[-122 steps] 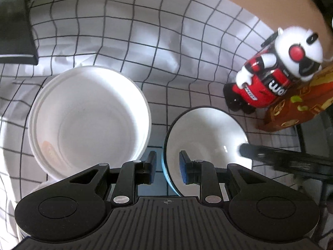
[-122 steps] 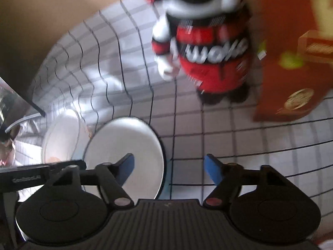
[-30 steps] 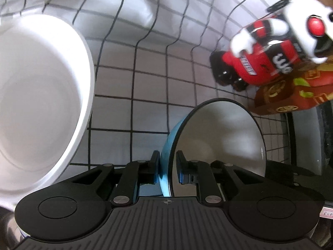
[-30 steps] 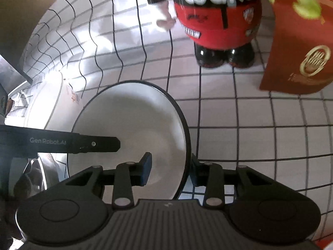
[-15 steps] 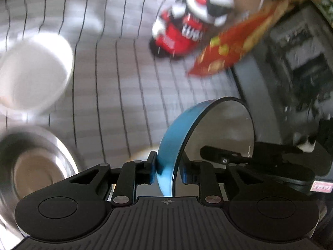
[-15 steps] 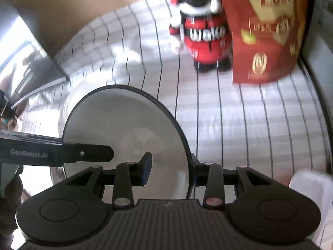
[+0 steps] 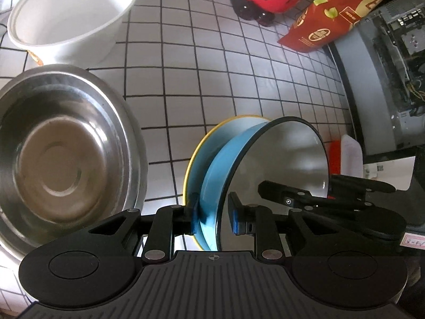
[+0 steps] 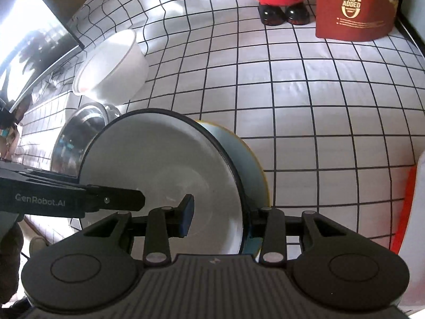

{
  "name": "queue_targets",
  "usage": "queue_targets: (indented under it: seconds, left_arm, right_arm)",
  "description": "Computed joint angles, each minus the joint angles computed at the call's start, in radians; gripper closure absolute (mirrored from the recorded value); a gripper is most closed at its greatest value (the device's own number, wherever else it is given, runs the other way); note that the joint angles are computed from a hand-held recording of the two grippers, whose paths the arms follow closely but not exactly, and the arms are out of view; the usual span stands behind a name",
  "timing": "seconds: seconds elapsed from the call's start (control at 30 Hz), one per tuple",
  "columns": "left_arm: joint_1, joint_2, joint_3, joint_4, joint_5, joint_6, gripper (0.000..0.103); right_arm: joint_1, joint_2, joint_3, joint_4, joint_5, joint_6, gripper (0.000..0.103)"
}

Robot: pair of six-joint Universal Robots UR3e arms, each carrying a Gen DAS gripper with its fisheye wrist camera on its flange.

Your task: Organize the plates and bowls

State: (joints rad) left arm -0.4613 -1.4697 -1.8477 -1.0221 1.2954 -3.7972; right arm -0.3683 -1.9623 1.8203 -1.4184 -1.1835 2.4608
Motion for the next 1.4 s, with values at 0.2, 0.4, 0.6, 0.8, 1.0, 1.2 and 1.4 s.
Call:
queue_targets:
  seconds: [0.2,0.4,0.6,0.8,1.0,1.2,1.4]
  left_arm:
    - [-0.023,-0.014,0.013,0.018,0.030,-0.009,0.079]
    - [0.004,0.025,-0.017,0.020,0.010,-0.008,0.076]
    - [-0.006,0.029,-0.002,0.000,0.028,-0.005,0.080]
    - [-0.039,0.024,0.065,-0.036,0.102,0.009,0.081]
    - [0.006,0.036,0.059,-0.038,0.064,0.032,0.082]
    - [0.237,0.268,-0.081,-0.055,-0.103,0.147,0.082]
    - [0.598,0.529,-0.150,-0.163,-0.021,0.297,0.081]
  right_arm:
    - [0.018,0.018,-0.006,-0.018,-0.009,-0.006,0.065]
    - [0.000,0.037,-0.039,0.026,-0.003,-0.040,0.065]
    - [-0.046,0.022,-0.059,0.081,0.014,-0.076,0.064]
    - [-0.061,-0.007,-0.050,0.074,0.026,-0.079,0.063]
    - [-0.050,-0.009,-0.068,0.071,0.014,-0.060,0.063]
    - [0.083,0.033,-0.226,0.010,-0.051,-0.063,0.054]
    - [0.380,0.399,-0.679,-0.090,-0.088,0.194,0.029]
